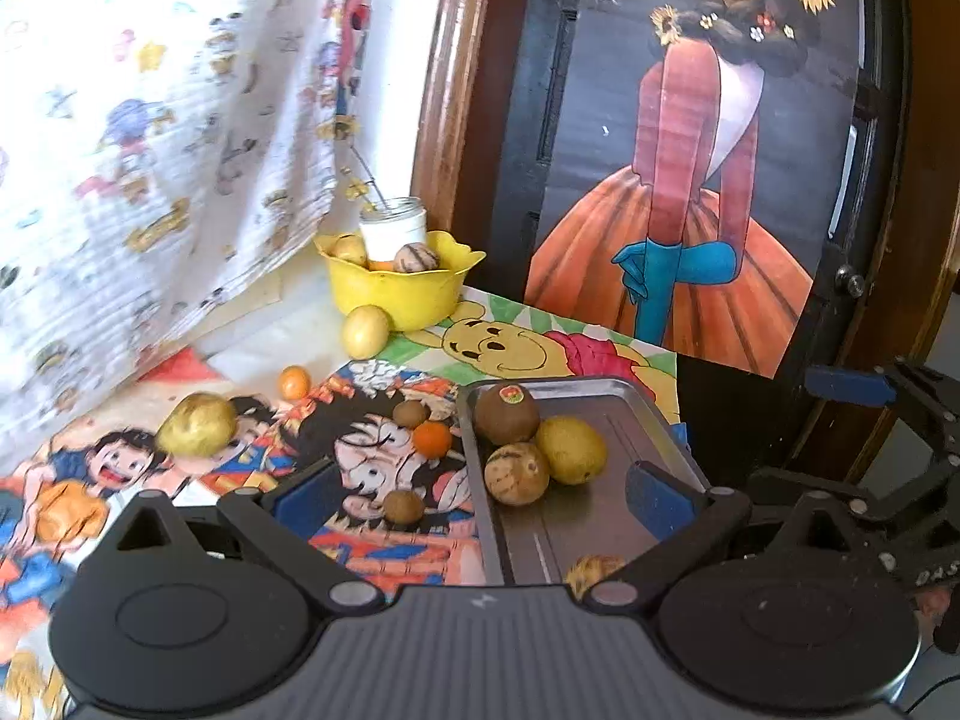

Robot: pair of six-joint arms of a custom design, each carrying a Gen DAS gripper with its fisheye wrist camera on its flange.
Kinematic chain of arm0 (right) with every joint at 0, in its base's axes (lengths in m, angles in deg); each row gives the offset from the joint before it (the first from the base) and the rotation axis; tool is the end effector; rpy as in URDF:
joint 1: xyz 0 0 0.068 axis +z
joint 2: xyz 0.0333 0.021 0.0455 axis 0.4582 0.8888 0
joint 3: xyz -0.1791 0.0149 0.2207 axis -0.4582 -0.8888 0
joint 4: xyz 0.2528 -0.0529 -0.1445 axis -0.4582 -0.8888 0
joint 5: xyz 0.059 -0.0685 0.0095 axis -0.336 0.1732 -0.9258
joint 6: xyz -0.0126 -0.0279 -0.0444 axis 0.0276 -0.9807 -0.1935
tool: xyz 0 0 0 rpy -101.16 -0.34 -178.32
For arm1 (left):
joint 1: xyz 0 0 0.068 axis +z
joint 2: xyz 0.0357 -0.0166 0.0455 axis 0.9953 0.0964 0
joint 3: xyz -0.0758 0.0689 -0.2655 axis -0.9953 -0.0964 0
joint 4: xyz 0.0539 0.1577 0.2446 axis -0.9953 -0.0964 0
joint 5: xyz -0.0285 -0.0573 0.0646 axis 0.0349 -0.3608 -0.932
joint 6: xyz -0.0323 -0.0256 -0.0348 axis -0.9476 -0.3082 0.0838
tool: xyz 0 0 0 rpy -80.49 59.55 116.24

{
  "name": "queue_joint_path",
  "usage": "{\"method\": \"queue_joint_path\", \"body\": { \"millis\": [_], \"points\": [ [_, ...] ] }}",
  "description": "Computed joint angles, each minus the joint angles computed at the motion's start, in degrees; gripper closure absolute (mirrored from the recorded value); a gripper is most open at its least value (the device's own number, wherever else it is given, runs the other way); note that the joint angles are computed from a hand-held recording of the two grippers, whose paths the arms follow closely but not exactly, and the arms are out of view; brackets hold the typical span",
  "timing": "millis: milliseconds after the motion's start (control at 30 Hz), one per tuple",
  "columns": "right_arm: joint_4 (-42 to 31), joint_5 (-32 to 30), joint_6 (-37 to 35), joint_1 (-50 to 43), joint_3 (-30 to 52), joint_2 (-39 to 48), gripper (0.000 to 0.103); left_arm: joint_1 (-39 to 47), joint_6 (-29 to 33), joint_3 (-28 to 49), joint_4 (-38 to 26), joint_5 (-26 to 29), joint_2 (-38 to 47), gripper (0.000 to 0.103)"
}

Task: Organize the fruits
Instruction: 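Lower the melon into the tray and open the left tool while the right tool releases the pear, then lift both open tools away from the tray toward the loose fruits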

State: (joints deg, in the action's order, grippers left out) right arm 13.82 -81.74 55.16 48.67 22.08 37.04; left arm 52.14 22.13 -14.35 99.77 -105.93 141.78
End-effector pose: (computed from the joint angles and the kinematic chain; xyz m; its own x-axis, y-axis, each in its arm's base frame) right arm 0.2945 0.1302 0.1434 -0.1734 -0.3390 -0.9247 -0.7401 0.6643 -0.1048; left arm 0.2113 -0.1130 0.1464 -0.4878 -0.1870 -0.8527 -0.1211 0.9818 -0.1460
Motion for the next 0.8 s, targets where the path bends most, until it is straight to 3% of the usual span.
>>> {"method": "queue_joint_path", "body": {
  "millis": [433, 800],
  "points": [
    [-1.84, 9.20, 6.36, 10.63, -12.27, -12.67, 0.001, -9.64, -10.85, -8.64, -19.55, -9.02, -21.62, 0.000],
    [-4.84, 20.75, 17.48, 22.63, -14.99, -12.46, 0.001, -11.17, -16.28, -14.93, -36.41, -8.54, -40.32, 0.000]
  ]
}}
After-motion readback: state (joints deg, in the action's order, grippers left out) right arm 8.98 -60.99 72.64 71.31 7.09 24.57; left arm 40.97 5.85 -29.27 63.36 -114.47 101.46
